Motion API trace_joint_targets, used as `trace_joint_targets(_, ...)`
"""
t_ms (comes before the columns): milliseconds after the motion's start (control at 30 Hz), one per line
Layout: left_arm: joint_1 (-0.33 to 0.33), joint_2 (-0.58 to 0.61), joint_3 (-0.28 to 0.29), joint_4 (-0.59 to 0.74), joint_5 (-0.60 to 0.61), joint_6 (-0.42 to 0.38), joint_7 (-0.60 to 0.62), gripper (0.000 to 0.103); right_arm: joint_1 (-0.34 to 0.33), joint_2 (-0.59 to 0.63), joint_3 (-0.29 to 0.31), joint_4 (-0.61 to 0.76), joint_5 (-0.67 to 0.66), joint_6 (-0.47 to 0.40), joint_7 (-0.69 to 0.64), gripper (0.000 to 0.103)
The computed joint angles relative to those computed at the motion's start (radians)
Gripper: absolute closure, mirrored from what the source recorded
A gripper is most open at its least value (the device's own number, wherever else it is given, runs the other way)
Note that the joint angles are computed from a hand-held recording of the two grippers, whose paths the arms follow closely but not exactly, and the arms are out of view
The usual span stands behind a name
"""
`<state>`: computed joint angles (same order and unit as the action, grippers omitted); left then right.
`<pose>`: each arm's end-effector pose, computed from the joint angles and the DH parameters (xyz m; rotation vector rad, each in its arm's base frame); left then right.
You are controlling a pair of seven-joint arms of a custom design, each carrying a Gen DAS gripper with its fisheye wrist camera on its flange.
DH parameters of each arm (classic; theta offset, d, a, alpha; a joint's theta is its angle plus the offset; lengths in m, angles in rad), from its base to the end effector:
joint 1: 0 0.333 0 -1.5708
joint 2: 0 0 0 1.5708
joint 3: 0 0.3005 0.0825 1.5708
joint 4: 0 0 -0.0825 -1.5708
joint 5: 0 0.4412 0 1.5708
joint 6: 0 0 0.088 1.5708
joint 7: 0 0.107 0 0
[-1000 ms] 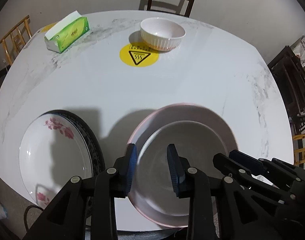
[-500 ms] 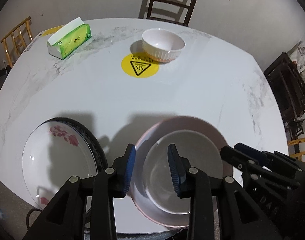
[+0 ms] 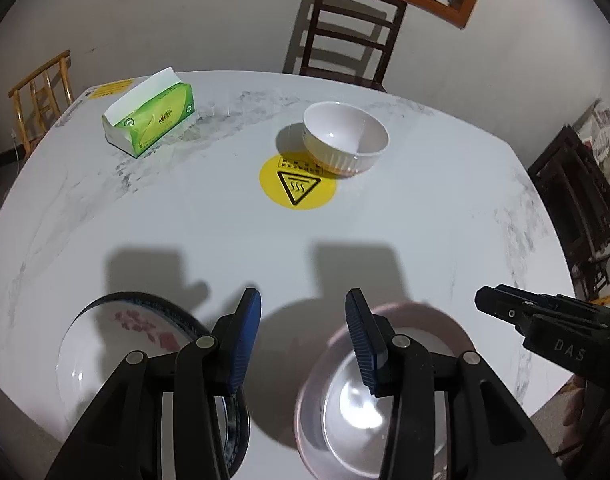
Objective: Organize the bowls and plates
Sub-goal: 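Move both grippers to the small white ribbed bowl and close on its rim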
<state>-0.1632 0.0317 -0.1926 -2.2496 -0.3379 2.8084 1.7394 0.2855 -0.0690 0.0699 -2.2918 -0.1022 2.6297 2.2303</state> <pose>0.5759 -0.1968 0.3555 -1.7750 2.2442 -0.7730 0.5480 0.2061 0.3727 -1.7207 2.1578 -0.2532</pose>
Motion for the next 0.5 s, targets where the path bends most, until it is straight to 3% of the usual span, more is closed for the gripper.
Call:
trace_joint_targets(67,0.003,0.025,0.004,0.023,0.011,0.002,-0.013,0.063,-0.002,0.023,-0.007,0.026,0.029,-0.005,-0.040,0.075)
trace_joint_targets(233,-0.009,0.092,0.038,0.098,0.227,-0.012,-0.176,0.063,-0.023,0.091,-0.016,0.109,0.024,-0.020,-0.083,0.075)
trace_joint_targets(333,-0.034,0.158,0.074,0.199,0.392,-0.102,-0.301,0.061,-0.040,0.141,-0.022,0.174,0.029,-0.036,-0.121,0.075)
trace_joint_targets(500,-0.032,0.265,0.075,0.348,0.432,-0.191,-0.325,0.060,-0.067,0.231,-0.023,0.295,0.048,-0.071,-0.181,0.075)
